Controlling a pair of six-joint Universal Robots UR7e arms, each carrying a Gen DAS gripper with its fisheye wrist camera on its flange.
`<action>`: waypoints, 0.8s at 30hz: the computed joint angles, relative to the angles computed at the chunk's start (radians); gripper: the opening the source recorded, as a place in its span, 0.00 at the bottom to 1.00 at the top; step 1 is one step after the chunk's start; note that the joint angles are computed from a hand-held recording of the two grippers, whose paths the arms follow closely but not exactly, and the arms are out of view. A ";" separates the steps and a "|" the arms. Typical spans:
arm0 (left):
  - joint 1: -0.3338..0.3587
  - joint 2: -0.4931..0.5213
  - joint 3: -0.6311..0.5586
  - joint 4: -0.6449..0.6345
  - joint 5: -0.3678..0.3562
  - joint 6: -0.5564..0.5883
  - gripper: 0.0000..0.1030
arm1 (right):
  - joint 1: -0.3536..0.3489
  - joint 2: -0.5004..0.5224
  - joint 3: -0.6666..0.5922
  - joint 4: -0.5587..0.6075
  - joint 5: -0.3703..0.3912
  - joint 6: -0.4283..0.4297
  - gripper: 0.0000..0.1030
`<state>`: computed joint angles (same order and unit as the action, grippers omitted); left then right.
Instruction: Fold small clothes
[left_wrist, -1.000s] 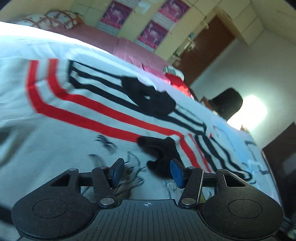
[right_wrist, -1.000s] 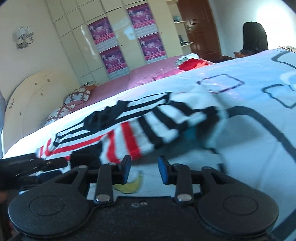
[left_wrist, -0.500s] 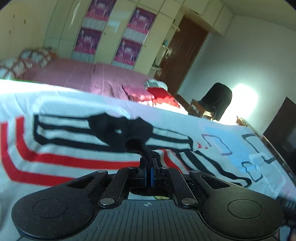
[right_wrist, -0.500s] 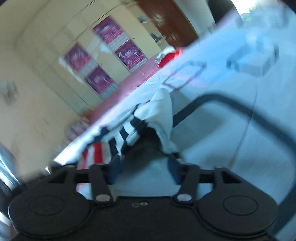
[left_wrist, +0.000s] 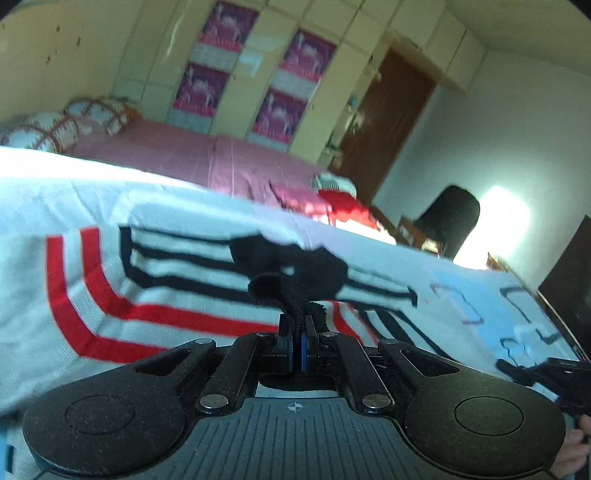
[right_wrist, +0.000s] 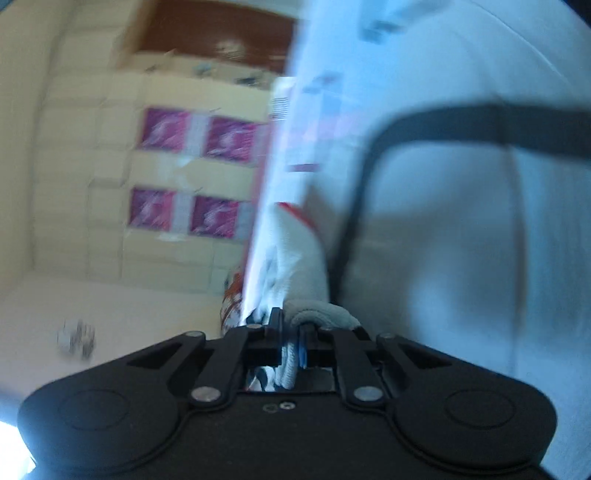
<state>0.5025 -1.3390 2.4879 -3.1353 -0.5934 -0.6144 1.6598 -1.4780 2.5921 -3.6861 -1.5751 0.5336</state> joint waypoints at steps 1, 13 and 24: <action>0.005 -0.009 0.003 0.023 0.002 -0.008 0.03 | 0.031 -0.001 -0.016 0.033 -0.044 -0.051 0.11; 0.068 -0.022 0.012 0.110 -0.018 -0.072 0.03 | -0.140 0.054 0.025 -0.068 0.183 0.154 0.25; 0.088 -0.018 0.017 0.137 -0.010 -0.094 0.03 | -0.012 -0.043 -0.050 0.221 -0.021 -0.060 0.28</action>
<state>0.5910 -1.3574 2.5051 -2.9978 -0.6032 -0.7085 1.6477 -1.5205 2.5416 -3.4654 -1.5963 0.4733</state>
